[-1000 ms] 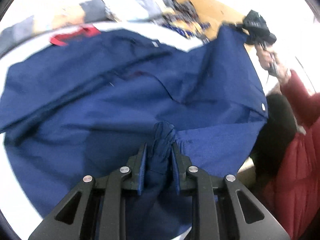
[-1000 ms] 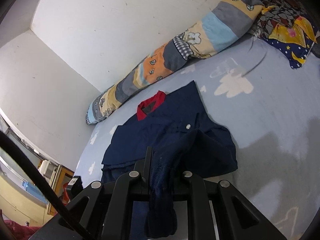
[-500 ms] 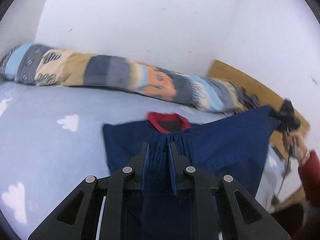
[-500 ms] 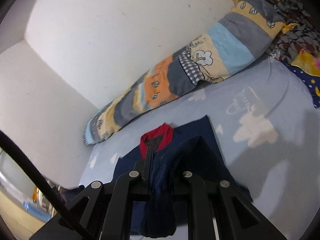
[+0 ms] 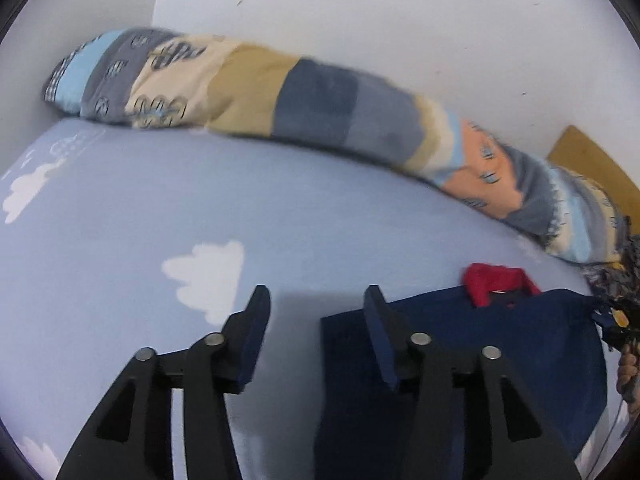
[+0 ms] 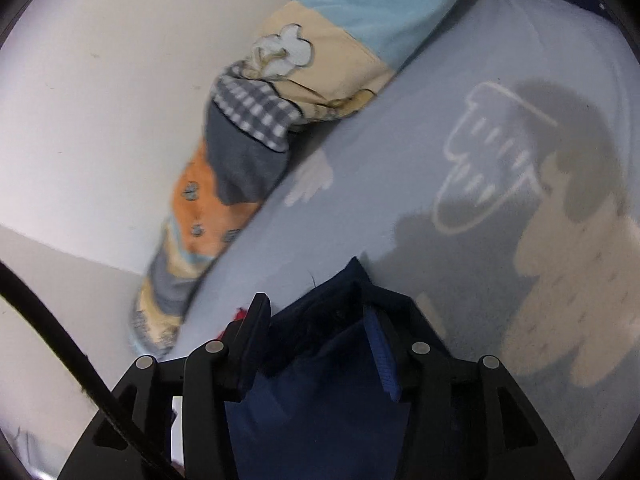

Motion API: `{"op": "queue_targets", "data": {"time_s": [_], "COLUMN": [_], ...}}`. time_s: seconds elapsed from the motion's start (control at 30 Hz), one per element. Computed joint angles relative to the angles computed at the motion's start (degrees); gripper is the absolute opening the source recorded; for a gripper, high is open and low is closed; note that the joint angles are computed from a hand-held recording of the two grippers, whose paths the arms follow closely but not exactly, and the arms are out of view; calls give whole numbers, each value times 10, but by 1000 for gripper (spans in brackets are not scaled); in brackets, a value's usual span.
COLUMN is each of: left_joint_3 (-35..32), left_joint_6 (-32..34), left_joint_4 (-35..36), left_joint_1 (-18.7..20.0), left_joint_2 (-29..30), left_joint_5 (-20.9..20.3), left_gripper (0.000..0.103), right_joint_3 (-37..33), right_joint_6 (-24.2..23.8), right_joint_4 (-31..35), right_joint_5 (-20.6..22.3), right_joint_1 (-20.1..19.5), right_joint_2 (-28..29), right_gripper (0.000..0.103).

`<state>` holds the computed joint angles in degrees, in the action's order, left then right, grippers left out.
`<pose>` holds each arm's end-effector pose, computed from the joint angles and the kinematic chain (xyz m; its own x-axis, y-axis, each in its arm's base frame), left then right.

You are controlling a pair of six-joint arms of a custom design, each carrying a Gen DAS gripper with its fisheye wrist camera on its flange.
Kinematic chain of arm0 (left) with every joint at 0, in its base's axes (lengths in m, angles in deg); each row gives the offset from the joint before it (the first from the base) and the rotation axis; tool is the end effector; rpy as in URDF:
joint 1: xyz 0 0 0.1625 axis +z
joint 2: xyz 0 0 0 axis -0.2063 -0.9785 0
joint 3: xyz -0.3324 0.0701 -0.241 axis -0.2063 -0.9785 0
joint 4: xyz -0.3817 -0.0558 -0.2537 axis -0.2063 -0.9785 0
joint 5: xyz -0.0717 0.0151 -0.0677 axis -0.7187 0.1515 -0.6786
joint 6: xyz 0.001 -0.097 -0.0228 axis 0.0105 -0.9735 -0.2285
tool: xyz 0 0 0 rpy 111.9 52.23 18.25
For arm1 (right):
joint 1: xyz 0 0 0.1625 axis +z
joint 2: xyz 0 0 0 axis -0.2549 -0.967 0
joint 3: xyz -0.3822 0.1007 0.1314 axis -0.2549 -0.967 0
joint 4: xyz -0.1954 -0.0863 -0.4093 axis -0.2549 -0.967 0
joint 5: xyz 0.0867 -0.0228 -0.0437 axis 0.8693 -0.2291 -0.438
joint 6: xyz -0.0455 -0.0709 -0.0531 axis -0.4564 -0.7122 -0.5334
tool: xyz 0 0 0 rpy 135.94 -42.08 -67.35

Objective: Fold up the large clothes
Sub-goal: 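Open both grippers to release the folded jacket and withdraw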

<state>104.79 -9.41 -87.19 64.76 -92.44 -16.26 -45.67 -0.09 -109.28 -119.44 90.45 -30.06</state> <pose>-0.2147 -0.6404 0.1923 -0.8376 -0.2156 -0.5020 0.2671 0.6400 -0.7205 -0.0695 -0.8599 0.5017 -0.9950 0.0898 -0.0446 0.0998 0.8462 -0.5234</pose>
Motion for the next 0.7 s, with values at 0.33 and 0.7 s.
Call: {"op": "queue_targets", "data": {"time_s": [0.33, 0.7], "left_joint_3": [47, 66], "left_joint_6": [9, -60], "left_joint_4": [55, 58], "left_joint_1": [-38, 38], "left_joint_2": [-23, -66], "left_joint_5": [-32, -226], "left_gripper": [73, 91], "right_joint_3": [43, -125], "right_joint_6": [-230, -357], "right_joint_4": [-52, 34], "right_joint_5": [-99, -175], "right_joint_1": [38, 51], "right_joint_2": [-29, 97], "right_gripper": [59, 62]}}
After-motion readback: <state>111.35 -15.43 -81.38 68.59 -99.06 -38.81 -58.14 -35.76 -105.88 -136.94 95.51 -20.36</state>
